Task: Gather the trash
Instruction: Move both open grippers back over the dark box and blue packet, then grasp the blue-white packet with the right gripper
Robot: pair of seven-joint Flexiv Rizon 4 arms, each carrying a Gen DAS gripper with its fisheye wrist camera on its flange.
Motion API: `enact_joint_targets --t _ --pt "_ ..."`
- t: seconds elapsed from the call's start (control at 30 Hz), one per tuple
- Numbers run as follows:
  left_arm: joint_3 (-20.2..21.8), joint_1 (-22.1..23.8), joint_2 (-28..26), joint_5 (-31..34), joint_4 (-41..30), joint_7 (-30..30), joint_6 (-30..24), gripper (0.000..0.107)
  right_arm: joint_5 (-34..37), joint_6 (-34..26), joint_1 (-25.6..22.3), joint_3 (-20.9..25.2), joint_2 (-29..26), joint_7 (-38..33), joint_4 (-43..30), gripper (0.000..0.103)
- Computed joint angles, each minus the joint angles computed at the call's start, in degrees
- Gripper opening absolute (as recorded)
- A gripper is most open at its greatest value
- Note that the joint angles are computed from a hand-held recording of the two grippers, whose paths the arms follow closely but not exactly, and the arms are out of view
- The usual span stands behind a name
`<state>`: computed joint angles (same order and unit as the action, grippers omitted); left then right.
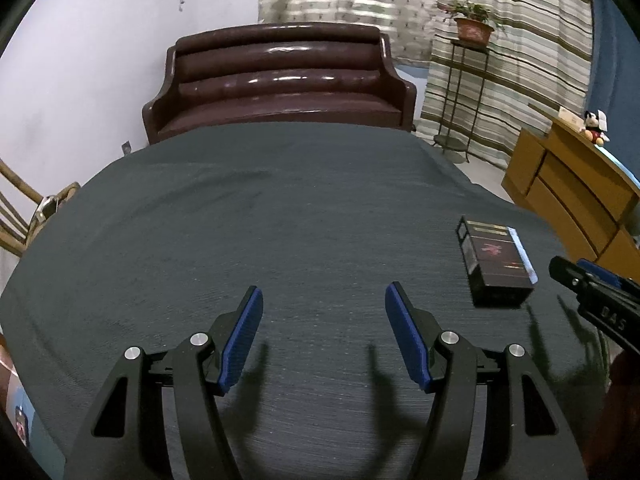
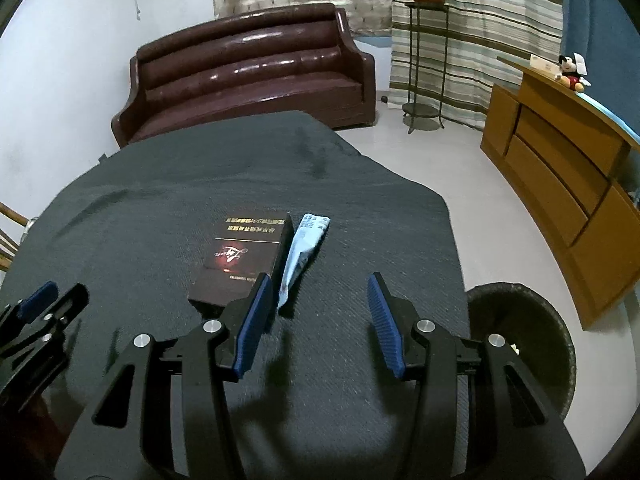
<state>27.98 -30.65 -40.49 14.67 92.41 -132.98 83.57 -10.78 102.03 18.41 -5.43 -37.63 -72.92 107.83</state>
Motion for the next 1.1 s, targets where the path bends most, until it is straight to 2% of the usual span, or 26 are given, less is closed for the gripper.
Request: enact_joint_targets --t 0.13,0.43,0.63,0.7,0.73,0.83,0.87,0.93,1.1 --pt "-1.15 1.3 0.39 -0.51 0.87 0.55 0.89 0.062 0.45 -2.41 3.28 -3.33 -1.2 1.34 -1.41 0.048" --pt "-3.92 3.94 0.71 -3.7 2.35 4.24 2.61 0.062 -2.35 -6.96 1.58 -1.47 -2.68 3.53 -5.03 0.048" --pt "-3.55 3.51 0.42 -5.94 2.71 6.01 3.05 0.062 -4.54 -9.69 0.23 -0.22 -3.69 4.21 -7.24 0.047" --pt "-3.36 3.2 0.3 -6.51 2.73 6.41 3.05 0.062 -4.97 -9.71 0.23 -0.37 -3.64 4.41 -7.07 0.042" --pt "-3.41 3.17 0.24 -6.79 2.65 6.68 2.99 0.062 -5.19 -10.07 -0.01 -0.02 -3.69 4.4 -7.25 0.034" --pt "-3.75 3.28 -0.13 -7.49 2.24 7.51 3.03 0.063 -5.77 -10.69 -0.9 1.07 -3.9 4.1 -7.49 0.024" --pt "-3.87 3.21 -0.2 -7.72 2.1 7.77 2.95 0.063 -5.9 -10.7 -1.46 1.77 -3.95 3.8 -7.48 0.016" --pt "-4.06 3.21 -0.33 -8.12 2.07 8.2 3.09 0.063 -5.98 -10.42 -2.24 2.73 -3.89 3.34 -7.46 0.009" --pt "-5.48 3.36 -0.75 -9.08 1.22 9.94 3.02 0.063 -6.02 -7.47 -1.36 1.16 -3.09 2.51 -5.5 0.008"
